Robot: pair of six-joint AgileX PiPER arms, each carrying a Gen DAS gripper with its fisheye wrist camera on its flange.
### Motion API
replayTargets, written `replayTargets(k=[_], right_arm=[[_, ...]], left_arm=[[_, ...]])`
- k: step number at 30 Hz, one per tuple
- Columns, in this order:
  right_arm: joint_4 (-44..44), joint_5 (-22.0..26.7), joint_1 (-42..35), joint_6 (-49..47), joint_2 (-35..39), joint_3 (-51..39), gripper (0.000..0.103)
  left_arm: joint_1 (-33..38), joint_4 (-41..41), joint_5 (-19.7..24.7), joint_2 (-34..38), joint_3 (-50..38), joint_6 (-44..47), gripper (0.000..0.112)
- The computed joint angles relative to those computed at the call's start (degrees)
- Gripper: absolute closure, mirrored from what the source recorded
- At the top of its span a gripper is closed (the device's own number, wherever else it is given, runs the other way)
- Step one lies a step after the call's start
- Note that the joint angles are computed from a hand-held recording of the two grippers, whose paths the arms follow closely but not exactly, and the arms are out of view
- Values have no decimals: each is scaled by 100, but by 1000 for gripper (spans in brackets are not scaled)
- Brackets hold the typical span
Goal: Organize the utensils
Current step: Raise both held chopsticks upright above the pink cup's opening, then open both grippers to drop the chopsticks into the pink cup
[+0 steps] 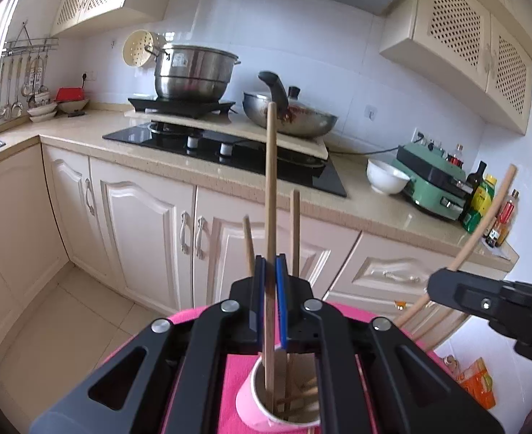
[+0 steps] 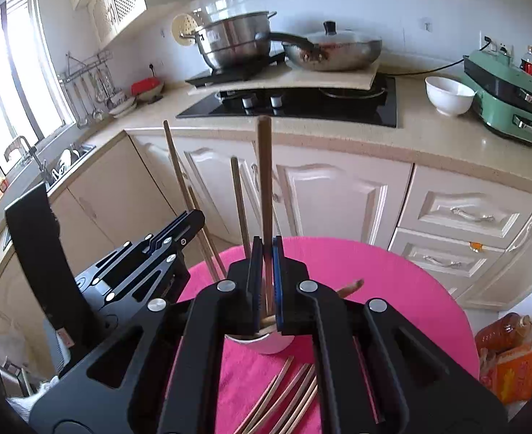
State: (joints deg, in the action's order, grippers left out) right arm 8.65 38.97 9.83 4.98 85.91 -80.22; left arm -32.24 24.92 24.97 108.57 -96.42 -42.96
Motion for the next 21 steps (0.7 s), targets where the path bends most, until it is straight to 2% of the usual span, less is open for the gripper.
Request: replayTargets(k=[8, 18, 19, 20, 21], right_arm=[[-149, -55, 87, 205, 43, 235, 97], [-368, -210, 202, 574, 10, 449, 97], [-394, -218, 213, 615, 7, 466, 97], [-442, -234, 231, 678, -4, 494, 97], [-472, -239, 247, 725, -9, 511, 97]], left_arm=[[-60, -368, 84, -97, 273, 500, 106], [-31, -1237, 480, -201, 292, 1364, 105], [-26, -1227, 495, -235, 319, 1334, 101], [-21, -1235, 513, -263, 333, 1328, 90], [-10, -1244, 535, -315, 371, 1293, 86]])
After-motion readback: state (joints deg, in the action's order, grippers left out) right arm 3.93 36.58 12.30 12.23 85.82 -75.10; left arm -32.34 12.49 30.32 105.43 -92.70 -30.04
